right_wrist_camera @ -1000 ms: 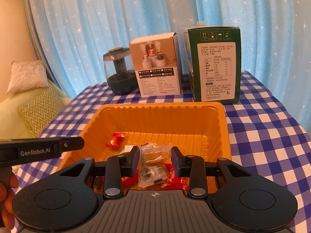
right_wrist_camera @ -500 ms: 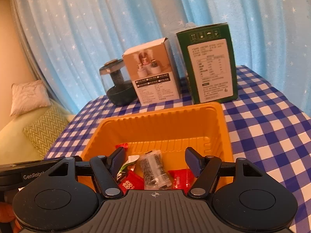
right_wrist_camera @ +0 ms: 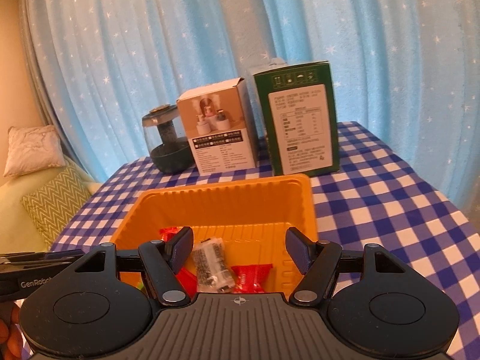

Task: Organize snacks
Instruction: 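Move both tools back toward the remaining sweets on the cloth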

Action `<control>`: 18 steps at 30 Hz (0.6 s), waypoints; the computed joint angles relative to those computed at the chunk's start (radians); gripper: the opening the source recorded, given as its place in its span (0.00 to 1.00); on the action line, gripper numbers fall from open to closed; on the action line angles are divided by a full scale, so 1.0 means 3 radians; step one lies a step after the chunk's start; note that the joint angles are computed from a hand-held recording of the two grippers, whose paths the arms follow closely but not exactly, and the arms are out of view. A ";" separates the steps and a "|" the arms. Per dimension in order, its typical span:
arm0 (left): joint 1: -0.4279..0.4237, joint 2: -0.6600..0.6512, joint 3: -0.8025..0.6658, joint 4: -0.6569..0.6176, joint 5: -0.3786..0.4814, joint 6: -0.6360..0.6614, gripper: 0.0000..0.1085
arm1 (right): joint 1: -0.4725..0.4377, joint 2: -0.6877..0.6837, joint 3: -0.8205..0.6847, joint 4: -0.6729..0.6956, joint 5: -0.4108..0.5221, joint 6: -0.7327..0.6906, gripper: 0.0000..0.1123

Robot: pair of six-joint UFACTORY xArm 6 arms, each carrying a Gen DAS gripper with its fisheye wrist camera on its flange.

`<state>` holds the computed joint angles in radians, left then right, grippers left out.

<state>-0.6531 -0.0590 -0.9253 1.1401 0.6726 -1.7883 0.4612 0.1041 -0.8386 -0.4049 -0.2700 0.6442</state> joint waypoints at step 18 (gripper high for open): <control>-0.0741 -0.0292 0.0256 -0.0088 0.0549 -0.0300 0.42 | 0.0001 -0.1068 0.1101 0.0542 -0.0013 -0.0502 0.61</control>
<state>-0.8753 -0.1465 -0.8487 1.1136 0.8373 -1.8782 0.4615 -0.2162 -0.5083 -0.2424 -0.2740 0.4936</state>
